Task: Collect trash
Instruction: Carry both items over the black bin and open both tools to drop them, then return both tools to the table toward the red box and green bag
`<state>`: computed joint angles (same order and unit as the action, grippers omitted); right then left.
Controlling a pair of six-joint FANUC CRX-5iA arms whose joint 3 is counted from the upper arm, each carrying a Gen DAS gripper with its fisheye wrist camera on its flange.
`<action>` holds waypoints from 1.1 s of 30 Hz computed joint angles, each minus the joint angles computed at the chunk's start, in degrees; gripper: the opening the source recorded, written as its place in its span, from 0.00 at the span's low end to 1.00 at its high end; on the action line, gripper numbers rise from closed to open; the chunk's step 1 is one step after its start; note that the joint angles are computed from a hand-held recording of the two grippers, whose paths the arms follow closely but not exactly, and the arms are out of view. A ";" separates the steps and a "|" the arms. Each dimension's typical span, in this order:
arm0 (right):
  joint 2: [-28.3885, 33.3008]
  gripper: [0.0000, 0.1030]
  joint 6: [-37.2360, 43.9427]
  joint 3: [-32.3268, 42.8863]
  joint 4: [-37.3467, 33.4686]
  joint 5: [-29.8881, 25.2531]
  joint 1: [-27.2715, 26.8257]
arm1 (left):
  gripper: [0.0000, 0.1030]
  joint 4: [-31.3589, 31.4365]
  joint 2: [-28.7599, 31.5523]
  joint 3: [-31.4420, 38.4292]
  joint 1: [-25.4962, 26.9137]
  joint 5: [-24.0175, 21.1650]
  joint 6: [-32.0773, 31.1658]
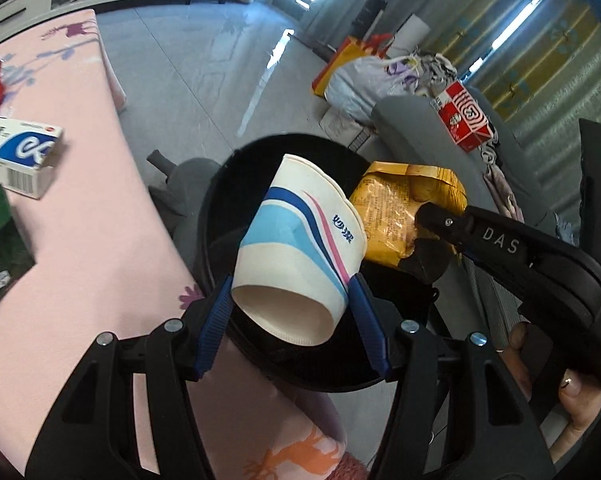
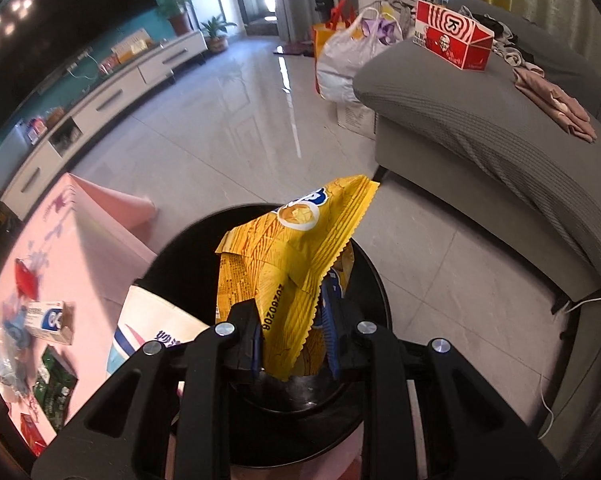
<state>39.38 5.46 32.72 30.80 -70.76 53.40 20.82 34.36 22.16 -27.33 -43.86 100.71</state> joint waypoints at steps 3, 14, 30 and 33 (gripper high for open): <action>0.59 0.28 0.45 0.94 -1.03 -0.84 -0.11 | 0.58 -0.44 1.44 1.85 -0.33 -1.14 0.50; 0.35 0.57 0.86 1.05 -1.77 -1.65 -0.09 | 0.67 -0.93 2.87 4.13 -0.87 -1.46 0.97; -0.82 0.80 0.21 -0.34 9.00 3.11 3.67 | 0.97 -16.43 -15.84 -11.76 1.38 8.24 13.42; -0.63 0.83 1.28 0.34 10.26 4.89 4.31 | 0.97 -25.14 -21.44 -14.73 2.71 6.06 22.63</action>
<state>38.75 6.74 33.07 41.06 -65.87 57.71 -4.32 12.92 7.42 -24.62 -37.80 123.34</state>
